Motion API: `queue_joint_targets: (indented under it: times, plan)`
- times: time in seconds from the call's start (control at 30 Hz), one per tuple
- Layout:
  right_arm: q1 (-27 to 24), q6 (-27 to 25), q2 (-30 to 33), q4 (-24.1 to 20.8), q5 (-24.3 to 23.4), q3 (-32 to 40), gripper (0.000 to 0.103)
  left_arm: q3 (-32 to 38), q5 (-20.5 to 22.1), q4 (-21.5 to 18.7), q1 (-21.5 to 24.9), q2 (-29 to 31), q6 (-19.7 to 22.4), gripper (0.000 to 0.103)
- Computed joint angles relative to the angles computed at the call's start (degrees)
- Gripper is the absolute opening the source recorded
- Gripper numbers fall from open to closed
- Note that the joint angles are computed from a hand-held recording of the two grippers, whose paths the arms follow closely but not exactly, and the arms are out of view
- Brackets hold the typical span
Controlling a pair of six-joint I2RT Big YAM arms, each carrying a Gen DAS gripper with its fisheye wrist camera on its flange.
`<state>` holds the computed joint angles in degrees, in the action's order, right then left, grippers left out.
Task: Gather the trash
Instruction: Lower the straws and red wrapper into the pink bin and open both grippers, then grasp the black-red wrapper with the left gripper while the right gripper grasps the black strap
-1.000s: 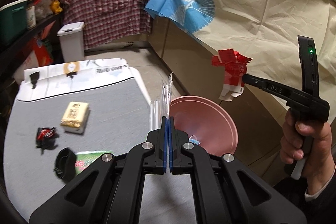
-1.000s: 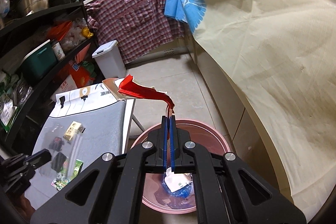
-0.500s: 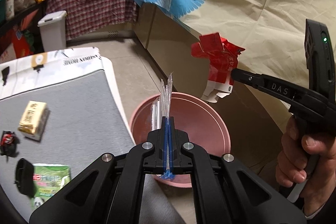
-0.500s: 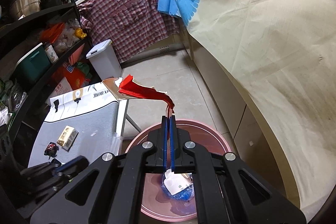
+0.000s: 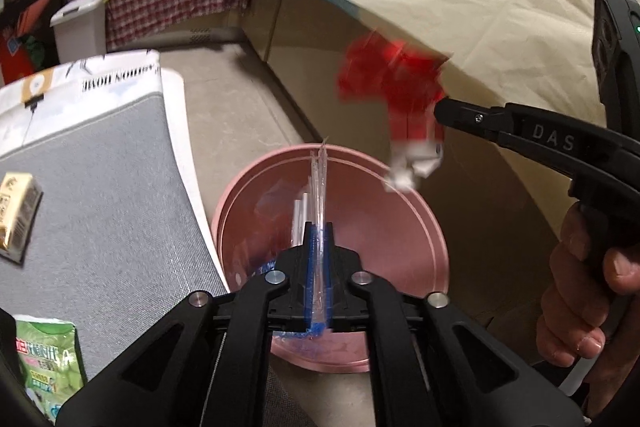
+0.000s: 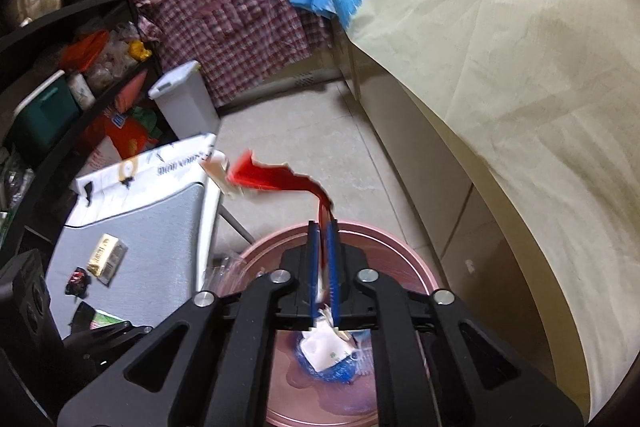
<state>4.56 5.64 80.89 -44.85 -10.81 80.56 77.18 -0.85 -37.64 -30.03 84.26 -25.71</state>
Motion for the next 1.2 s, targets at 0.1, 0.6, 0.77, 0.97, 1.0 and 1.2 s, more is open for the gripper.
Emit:
queue_joint_targets:
  times: [0.1,0.6,0.77,0.97,1.0,1.2]
  plan:
    - [-0.48,1.18,0.03,0.57,-0.09,-0.27,0.037,-0.93,0.79,0.44,0.44,-0.62,-0.99,0.024]
    - [1.16,0.45,-4.48,3.10,-1.10,-3.57,0.038,-5.95,-4.94,-4.87,0.42,-12.73,1.33,0.024]
    - [2.76,-0.54,-8.26,4.08,-1.09,-5.80,0.038,-7.46,-6.79,-8.48,1.98,-18.52,1.96,0.024]
    - [5.55,-1.99,-12.99,4.96,-1.57,-8.66,0.037,-9.27,-7.69,-13.08,6.42,-25.42,3.20,0.024]
    - [6.20,-2.15,-13.69,5.17,-1.50,-9.11,0.037,-9.60,-7.75,-13.95,7.57,-26.74,3.76,0.024]
    - [9.87,-0.63,-16.29,6.22,-2.42,-11.00,0.029,-10.96,-6.87,-17.46,15.20,-32.50,6.65,0.024]
